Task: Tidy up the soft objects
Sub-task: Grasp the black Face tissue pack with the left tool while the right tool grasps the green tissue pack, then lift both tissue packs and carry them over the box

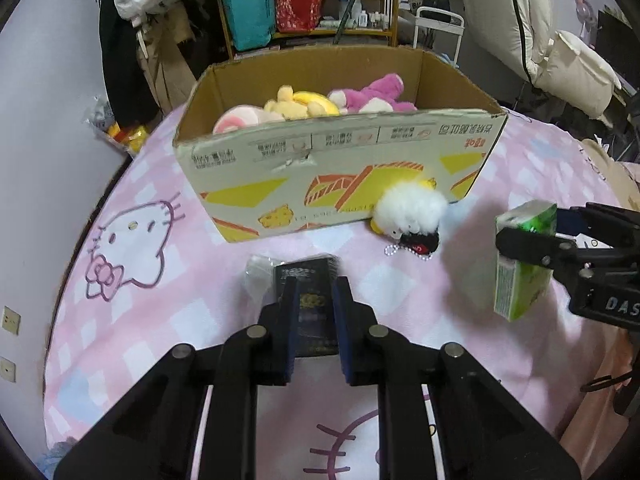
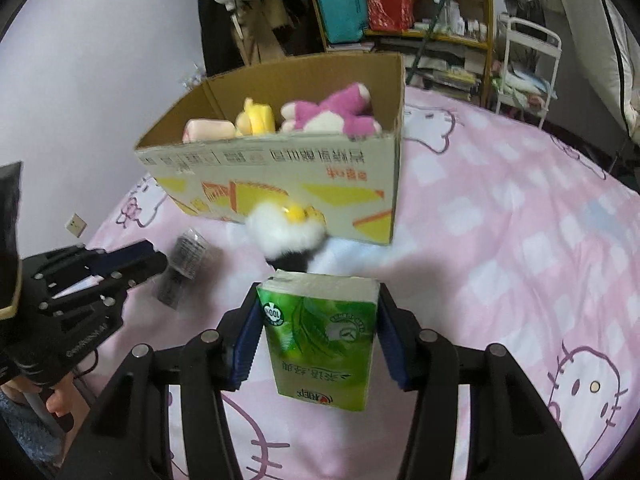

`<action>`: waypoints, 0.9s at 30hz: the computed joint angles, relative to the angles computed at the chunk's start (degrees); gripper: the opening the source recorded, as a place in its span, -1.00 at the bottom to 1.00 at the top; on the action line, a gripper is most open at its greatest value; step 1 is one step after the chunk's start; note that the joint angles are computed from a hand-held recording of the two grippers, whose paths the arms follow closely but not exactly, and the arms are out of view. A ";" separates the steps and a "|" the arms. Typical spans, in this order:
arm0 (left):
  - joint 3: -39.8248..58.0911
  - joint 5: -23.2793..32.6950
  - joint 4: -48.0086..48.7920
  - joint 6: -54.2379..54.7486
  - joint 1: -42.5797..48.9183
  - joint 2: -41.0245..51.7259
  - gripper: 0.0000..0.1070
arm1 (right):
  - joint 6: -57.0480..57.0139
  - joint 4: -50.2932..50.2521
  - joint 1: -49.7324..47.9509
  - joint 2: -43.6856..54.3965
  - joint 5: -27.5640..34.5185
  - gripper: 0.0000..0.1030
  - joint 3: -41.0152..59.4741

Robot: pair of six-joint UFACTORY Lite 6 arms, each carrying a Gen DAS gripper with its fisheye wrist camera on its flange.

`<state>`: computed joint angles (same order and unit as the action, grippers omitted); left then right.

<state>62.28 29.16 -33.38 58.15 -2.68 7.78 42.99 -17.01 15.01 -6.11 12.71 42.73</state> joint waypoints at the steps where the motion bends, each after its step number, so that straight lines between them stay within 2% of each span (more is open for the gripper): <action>1: 1.30 1.30 0.18 -0.86 0.39 1.64 -0.68 | -0.35 0.37 0.05 0.13 -0.10 0.09 0.22; 5: 4.58 2.41 3.13 -5.44 0.58 5.83 -0.68 | 1.78 -1.43 1.07 1.66 0.54 0.09 1.46; 7: 6.46 3.47 3.95 -7.06 0.72 8.07 -0.58 | 4.04 -2.97 1.52 2.30 0.79 0.09 1.83; 9: 7.79 4.12 3.92 -8.58 0.77 9.70 -0.53 | 1.62 -0.88 0.21 0.89 -0.21 0.09 -0.46; 11: 9.10 5.32 3.27 -8.93 0.75 11.11 -0.39 | 0.39 0.71 -0.60 0.80 -1.03 0.09 -1.03; 13: 9.65 5.61 2.73 -9.08 0.60 11.88 -0.03 | 0.45 0.94 -0.89 0.81 -1.36 0.09 -1.31; 14: 9.72 5.70 1.96 -8.75 0.63 12.08 0.00 | 0.03 1.41 -1.10 0.75 -1.54 0.09 -1.47; 20: 11.80 7.83 2.35 -9.72 0.39 15.01 0.00 | -0.50 1.98 -1.53 0.91 -1.68 0.09 -1.49; 23: 11.69 6.90 4.16 -10.61 -1.04 15.82 0.00 | -1.28 2.71 -1.69 0.90 -1.83 0.09 -1.51; 27: 10.77 5.39 5.51 -11.14 -3.00 15.87 0.00 | 8.39 -7.04 -0.78 0.36 -1.96 0.09 -1.75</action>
<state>73.05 34.55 -27.87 47.01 -5.68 23.65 51.38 -24.05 14.24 -5.75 10.75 40.97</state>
